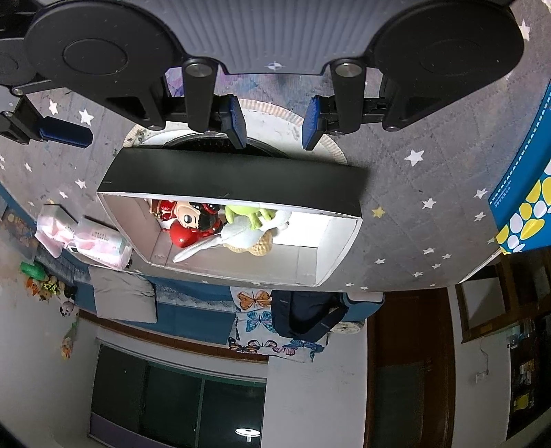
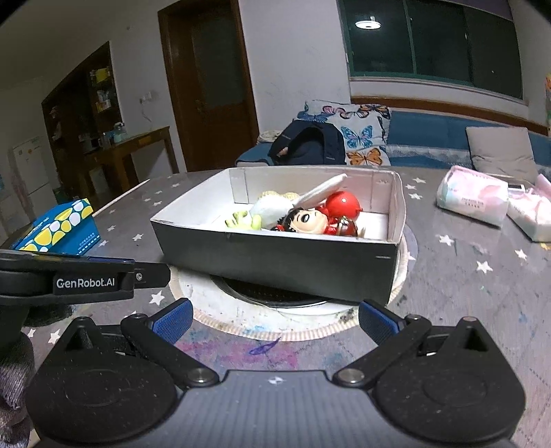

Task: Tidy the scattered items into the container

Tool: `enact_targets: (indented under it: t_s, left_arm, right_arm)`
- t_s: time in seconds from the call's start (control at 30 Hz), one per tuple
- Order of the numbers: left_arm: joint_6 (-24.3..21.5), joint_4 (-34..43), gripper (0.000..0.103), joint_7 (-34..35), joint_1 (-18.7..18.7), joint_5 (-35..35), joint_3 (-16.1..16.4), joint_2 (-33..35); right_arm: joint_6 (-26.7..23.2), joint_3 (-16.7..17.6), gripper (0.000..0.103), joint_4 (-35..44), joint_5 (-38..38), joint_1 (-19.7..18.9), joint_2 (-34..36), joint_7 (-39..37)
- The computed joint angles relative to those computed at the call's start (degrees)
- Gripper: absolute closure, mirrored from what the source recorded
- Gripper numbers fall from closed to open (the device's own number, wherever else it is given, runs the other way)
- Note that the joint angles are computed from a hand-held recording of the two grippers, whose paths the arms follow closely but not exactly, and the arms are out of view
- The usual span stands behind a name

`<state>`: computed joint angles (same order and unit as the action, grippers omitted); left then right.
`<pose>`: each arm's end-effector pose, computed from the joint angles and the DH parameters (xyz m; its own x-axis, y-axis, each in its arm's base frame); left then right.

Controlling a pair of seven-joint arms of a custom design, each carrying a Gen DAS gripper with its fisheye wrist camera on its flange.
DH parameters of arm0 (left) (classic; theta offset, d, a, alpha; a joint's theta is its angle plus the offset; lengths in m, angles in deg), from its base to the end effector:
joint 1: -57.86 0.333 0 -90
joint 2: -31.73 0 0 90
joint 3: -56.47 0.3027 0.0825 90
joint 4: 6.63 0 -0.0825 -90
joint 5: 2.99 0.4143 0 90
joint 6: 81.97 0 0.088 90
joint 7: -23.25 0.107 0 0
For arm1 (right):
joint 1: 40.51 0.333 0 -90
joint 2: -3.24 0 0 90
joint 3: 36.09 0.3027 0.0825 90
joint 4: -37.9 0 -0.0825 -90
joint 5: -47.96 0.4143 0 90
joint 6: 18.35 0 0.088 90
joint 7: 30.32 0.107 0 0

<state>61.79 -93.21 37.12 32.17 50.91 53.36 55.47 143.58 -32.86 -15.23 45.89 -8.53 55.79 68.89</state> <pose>0.6536 -0.3592 0.4671 0.1854 -0.9802 0.0689 -0.5973 -0.1681 -0.7842 0.7061 0.4721 0.4334 0.4852 -0.8626 -0.1430 -0.5465 -0.1715 -0.8197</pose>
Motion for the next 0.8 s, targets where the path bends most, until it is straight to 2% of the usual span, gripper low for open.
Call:
enact_targets:
  t_s: [0.5,0.8]
  left_arm:
    - [-1.6,0.9,0.065,0.2,-0.3,-1.2,0.1,0.7]
    - [-3.2,3.3,0.065,1.9,-0.2,-2.7,0.1,2.5]
  right_arm:
    - [-4.3,-1.2,0.0,4.4,-0.3,0.6,2.5,2.6]
    - [-12.7,-2.0,0.0,17.8,-1.1,1.3,10.0,2.6]
